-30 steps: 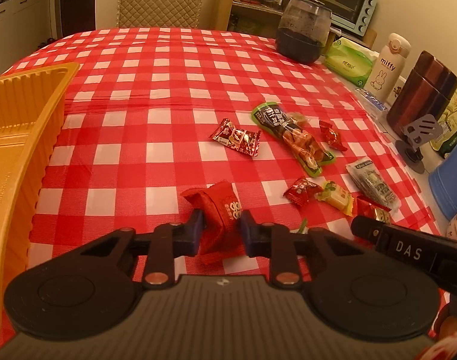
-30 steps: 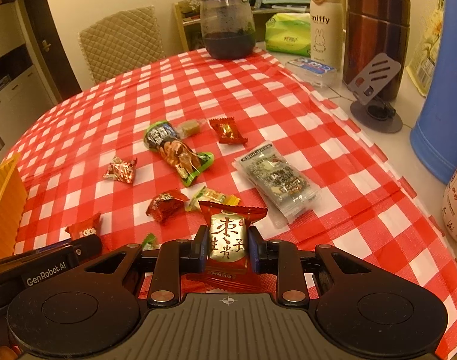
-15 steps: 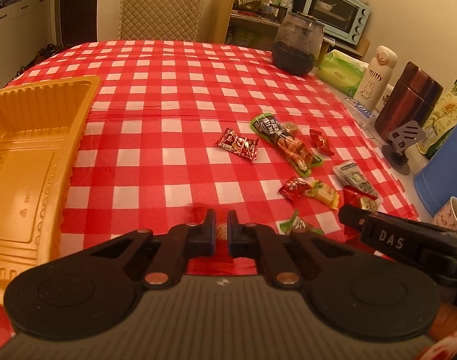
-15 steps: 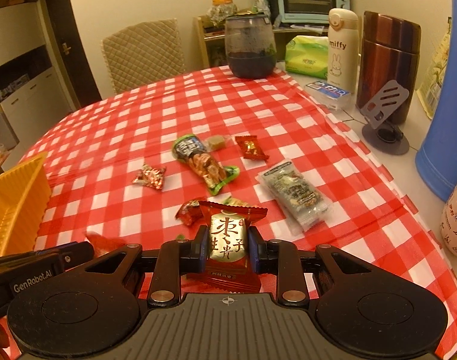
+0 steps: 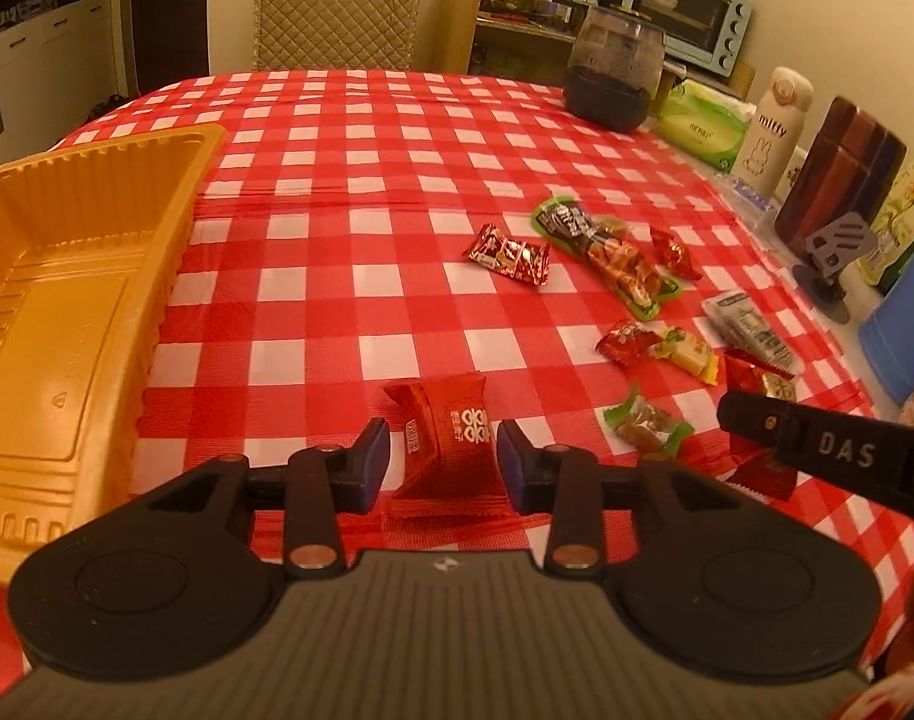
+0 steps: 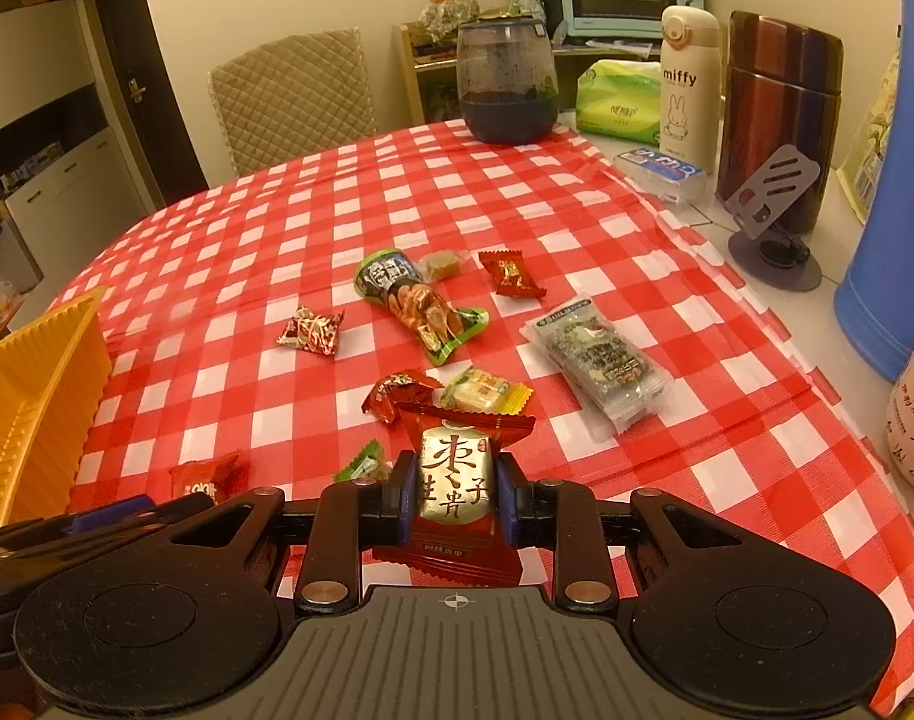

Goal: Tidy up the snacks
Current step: 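Carry both held snacks over the orange tray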

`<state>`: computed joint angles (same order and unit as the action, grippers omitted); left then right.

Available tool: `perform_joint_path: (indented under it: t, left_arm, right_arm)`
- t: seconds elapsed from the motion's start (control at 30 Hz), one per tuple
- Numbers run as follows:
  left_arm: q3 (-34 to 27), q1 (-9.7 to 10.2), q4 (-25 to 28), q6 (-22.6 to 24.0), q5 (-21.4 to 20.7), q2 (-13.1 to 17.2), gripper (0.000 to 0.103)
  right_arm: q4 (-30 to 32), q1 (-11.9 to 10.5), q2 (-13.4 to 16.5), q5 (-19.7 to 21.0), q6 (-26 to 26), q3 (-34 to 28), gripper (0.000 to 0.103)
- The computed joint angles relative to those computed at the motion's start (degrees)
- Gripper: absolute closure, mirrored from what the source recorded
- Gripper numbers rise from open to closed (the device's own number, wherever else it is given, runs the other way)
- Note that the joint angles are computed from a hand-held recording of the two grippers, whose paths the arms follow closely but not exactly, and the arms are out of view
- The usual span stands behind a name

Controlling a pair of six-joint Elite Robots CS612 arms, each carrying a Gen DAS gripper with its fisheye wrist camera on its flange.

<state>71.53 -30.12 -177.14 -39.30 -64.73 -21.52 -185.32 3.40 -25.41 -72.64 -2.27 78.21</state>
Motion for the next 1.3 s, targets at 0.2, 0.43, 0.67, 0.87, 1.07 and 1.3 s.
perform_joint_path:
  t: [0.2,0.43,0.67,0.87,1.07,1.3]
  left_arm:
    - [-2.3,0.00,1.4,2.5,0.8,1.5,0.069]
    - [-0.9,0.05,0.8,2.9,-0.2,0.6,0.079]
    - [2.3,-0.33,-2.1,2.8,0.2,-1.7,0.080]
    - [6.2,-0.61,-5.4,3.3,1.2,-4.5,0.080]
    - [11.7,-0.38,-7.4,1.7,3.9,-8.1,0.080]
    - [18.2,0.80,-8.9,0.1,7.5,-12.1,0.080]
  right_arm:
    - [0.4,0.0,0.2,0.1,0.3,-0.3,0.076]
    - [0.0,0.1,0.2,0.3,0.1,-0.2,0.076]
    - [-1.5,0.3,-0.5,1.2,-1.4,0.8,0.076]
    - [-3.0,0.5,-2.0,2.6,-2.6,2.6,0.076]
    - [-4.1,1.3,-3.8,5.9,-3.9,4.6,0.076]
    - [-3.5,3.5,-4.9,10.8,-6.5,5.5,0.076]
